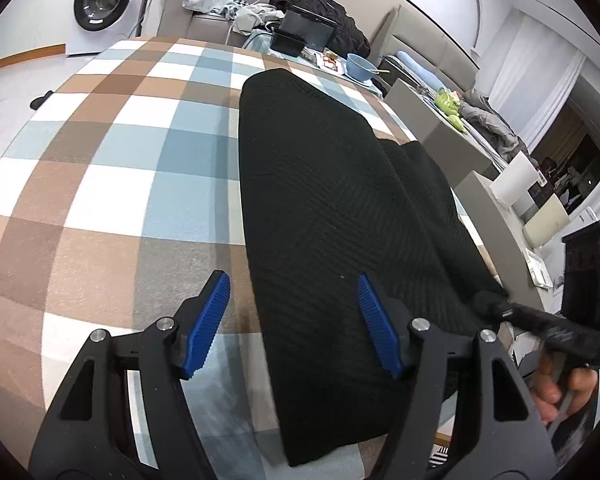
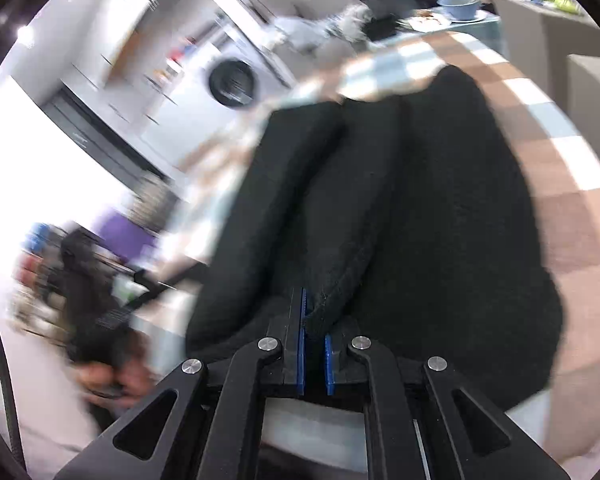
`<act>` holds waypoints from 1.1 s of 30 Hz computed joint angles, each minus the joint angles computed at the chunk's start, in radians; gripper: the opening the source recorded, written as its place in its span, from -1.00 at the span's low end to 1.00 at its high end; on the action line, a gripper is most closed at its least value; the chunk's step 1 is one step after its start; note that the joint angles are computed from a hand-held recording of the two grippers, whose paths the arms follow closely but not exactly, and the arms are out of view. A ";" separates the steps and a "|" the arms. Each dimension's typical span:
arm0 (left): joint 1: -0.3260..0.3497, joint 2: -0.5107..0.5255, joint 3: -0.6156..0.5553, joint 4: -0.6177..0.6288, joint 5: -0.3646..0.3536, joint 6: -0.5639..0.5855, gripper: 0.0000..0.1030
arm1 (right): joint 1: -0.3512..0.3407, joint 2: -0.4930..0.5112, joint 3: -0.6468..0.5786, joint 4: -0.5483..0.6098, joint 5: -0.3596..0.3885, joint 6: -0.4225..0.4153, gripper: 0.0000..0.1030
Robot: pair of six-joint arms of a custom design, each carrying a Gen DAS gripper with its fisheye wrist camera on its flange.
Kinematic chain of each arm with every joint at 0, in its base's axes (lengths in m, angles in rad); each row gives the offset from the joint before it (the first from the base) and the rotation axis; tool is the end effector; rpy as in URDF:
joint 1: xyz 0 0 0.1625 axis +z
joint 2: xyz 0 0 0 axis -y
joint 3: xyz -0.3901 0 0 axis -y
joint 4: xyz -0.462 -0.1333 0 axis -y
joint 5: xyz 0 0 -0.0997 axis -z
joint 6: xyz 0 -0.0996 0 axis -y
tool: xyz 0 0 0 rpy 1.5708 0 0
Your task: Fold small clothes
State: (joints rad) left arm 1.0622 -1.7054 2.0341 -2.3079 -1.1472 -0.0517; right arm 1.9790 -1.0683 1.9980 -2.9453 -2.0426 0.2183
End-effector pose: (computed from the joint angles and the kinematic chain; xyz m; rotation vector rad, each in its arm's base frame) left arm -0.0974 -0.5325 0.3562 0.5056 2.7173 -0.7137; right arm 0.3159 -0.5087 0.0969 0.1108 -2.7252 0.7876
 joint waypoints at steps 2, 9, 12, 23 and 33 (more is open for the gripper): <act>-0.003 0.004 -0.002 0.011 0.011 -0.001 0.24 | 0.004 0.026 -0.030 0.077 -0.068 0.013 -0.75; 0.002 -0.015 0.006 0.018 0.034 -0.018 0.24 | 0.013 0.030 -0.042 -0.074 -0.084 -0.046 -0.27; 0.009 -0.018 0.006 0.017 0.033 -0.031 0.24 | 0.015 0.083 -0.096 -0.090 -0.023 -0.094 -0.27; -0.002 -0.034 0.009 0.021 0.055 -0.032 0.24 | -0.052 0.205 -0.236 0.019 0.173 -0.015 -0.83; -0.004 -0.018 0.008 0.037 0.007 -0.015 0.28 | -0.044 0.161 -0.168 -0.038 0.030 -0.014 -0.83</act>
